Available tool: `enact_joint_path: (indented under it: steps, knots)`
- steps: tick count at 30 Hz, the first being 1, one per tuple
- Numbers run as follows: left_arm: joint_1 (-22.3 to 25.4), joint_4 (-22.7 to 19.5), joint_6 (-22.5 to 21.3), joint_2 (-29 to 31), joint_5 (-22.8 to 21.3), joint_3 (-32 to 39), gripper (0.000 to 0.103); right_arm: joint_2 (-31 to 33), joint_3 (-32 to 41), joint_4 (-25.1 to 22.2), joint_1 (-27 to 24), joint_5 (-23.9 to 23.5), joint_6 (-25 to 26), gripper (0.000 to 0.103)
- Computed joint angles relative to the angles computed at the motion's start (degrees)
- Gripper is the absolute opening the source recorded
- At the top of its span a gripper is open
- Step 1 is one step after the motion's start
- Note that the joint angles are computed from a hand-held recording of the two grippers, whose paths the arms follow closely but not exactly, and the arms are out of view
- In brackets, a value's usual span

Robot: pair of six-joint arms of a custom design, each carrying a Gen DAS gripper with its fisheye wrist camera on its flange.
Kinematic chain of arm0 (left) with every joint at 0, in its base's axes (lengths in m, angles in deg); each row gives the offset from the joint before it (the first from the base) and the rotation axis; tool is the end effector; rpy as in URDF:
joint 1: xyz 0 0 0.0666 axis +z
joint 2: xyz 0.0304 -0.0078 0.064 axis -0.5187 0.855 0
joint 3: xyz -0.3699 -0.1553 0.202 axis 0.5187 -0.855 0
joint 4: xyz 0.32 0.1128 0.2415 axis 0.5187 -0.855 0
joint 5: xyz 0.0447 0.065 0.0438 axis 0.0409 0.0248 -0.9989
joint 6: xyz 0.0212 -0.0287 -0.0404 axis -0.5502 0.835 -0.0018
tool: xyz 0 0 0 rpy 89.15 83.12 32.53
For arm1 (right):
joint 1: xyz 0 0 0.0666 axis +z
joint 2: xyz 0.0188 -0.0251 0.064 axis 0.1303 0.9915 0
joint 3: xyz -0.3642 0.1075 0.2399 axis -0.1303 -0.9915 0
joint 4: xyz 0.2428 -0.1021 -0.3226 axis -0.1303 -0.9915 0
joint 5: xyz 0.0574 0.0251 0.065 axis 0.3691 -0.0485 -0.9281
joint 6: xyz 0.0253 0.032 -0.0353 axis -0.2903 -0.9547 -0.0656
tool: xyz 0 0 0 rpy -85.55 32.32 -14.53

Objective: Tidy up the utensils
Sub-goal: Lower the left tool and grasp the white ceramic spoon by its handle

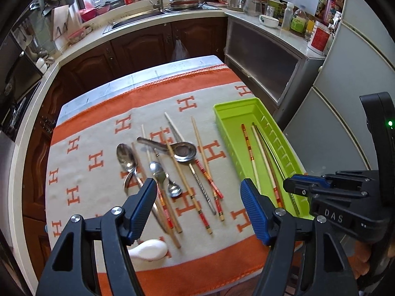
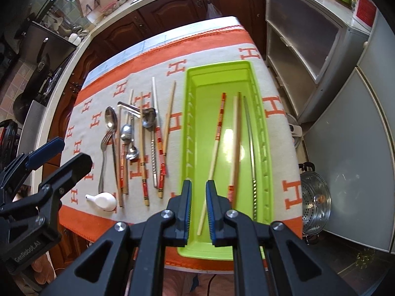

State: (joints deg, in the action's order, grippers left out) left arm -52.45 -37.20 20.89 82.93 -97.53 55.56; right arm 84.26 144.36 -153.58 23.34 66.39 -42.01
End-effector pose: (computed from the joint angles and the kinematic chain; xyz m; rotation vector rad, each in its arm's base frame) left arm 0.5901 -0.2231 0.5149 0.0464 2.6236 -0.0044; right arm 0.6361 0.1887 0.4841 -0.2993 2.8270 0.4165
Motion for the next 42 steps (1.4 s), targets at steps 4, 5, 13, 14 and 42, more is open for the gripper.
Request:
enact_joint_path:
  steps: [4, 5, 13, 14, 42]
  knots:
    - [1.5, 1.0, 0.7, -3.7, 0.8, -4.4, 0.07, -0.7, -0.2, -0.2, 1.3, -1.8, 0.8, 0.011]
    - [2.1, 1.5, 0.6, -4.8, 1.2, -5.8, 0.07, -0.9, -0.4, -0.2, 1.6, -1.9, 1.0, 0.011]
    - [7.5, 4.6, -5.4, -10.8, 8.9, -14.1, 0.071, -3.2, -2.4, 0.9, 5.0, -3.0, 1.0, 0.011]
    - [8.0, 4.7, -6.8, -11.1, 10.0, -14.8, 0.071, -3.4, -2.7, 1.3, 5.6, -2.7, 0.6, 0.011]
    - [16.3, -6.6, -40.9, -0.9, 29.3, -18.5, 0.033, -3.8, -12.6, 11.8, 12.6, 2.1, -18.3, 0.028]
